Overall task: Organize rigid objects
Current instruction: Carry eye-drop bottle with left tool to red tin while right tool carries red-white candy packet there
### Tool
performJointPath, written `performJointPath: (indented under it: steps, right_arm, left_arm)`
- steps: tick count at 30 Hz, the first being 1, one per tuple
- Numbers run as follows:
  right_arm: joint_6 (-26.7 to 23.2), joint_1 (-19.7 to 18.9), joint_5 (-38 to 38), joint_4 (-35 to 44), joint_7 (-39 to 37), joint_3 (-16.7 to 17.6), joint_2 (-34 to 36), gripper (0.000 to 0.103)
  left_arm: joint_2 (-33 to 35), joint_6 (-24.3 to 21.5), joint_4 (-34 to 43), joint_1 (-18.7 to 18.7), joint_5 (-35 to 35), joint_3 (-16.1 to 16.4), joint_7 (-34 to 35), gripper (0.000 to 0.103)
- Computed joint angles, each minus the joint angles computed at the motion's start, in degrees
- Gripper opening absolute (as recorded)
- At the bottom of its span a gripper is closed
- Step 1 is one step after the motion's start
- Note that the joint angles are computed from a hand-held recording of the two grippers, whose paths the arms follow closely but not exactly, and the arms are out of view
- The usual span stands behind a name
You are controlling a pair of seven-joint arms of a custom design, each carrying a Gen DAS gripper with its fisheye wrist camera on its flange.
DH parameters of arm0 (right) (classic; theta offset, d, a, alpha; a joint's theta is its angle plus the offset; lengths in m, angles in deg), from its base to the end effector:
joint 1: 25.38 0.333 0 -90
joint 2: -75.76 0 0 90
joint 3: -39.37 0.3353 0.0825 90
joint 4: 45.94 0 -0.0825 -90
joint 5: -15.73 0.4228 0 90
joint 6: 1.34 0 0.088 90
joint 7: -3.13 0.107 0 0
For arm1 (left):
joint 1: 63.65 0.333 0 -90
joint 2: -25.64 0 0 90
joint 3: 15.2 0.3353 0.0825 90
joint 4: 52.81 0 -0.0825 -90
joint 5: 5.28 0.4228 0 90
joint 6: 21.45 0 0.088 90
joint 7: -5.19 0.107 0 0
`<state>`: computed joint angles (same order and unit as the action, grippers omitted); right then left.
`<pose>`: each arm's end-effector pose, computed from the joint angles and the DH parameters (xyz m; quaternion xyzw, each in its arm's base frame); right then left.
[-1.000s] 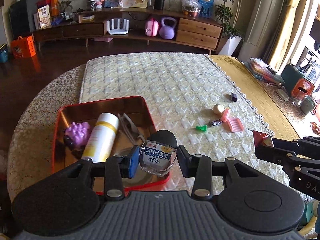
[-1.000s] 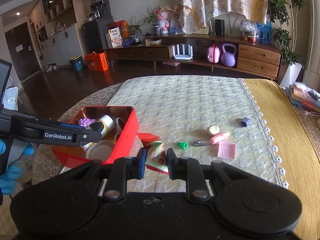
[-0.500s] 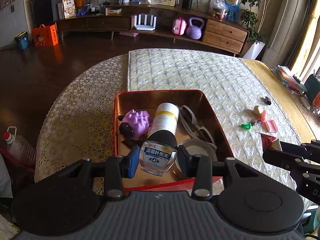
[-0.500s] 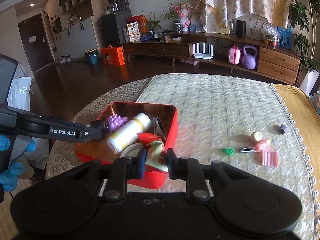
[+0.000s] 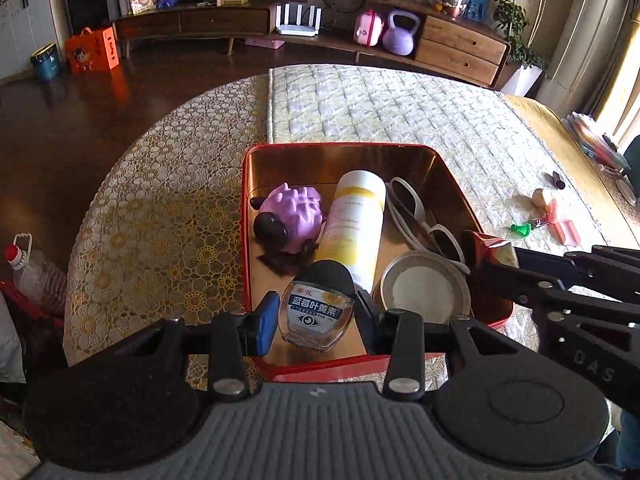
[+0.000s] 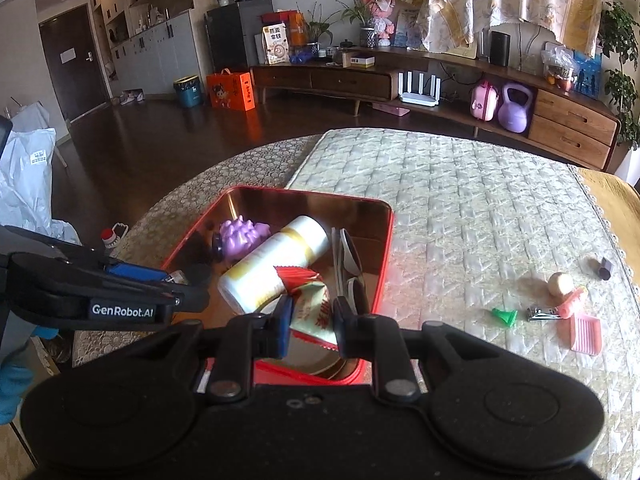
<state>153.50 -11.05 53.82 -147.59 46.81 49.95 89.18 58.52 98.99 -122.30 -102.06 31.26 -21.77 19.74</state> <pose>0.6557 0.2693 0.5047 -0.8318 0.3798 -0.1229 0.3857 0.6031 -0.5276 0.4949 -0.7723 0.5575 -0.2156 0.2151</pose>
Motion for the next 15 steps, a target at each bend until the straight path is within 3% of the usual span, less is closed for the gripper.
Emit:
performJointPath:
  steps: [10,15]
  right_arm:
    - [-1.52,0.68,-4.89,2.09,3.12,0.03,2.78,0.021]
    - [-1.95,-0.06,-3.32,1.82,1.85,0.83,2.60,0.024]
  left_arm:
    - [1.15,0.82,0.24,0.74,-2.16,-0.10,0.92,0.040]
    - [2.30,0.60,1.58,0.95,-3.39,-0.12,1.67,0.040]
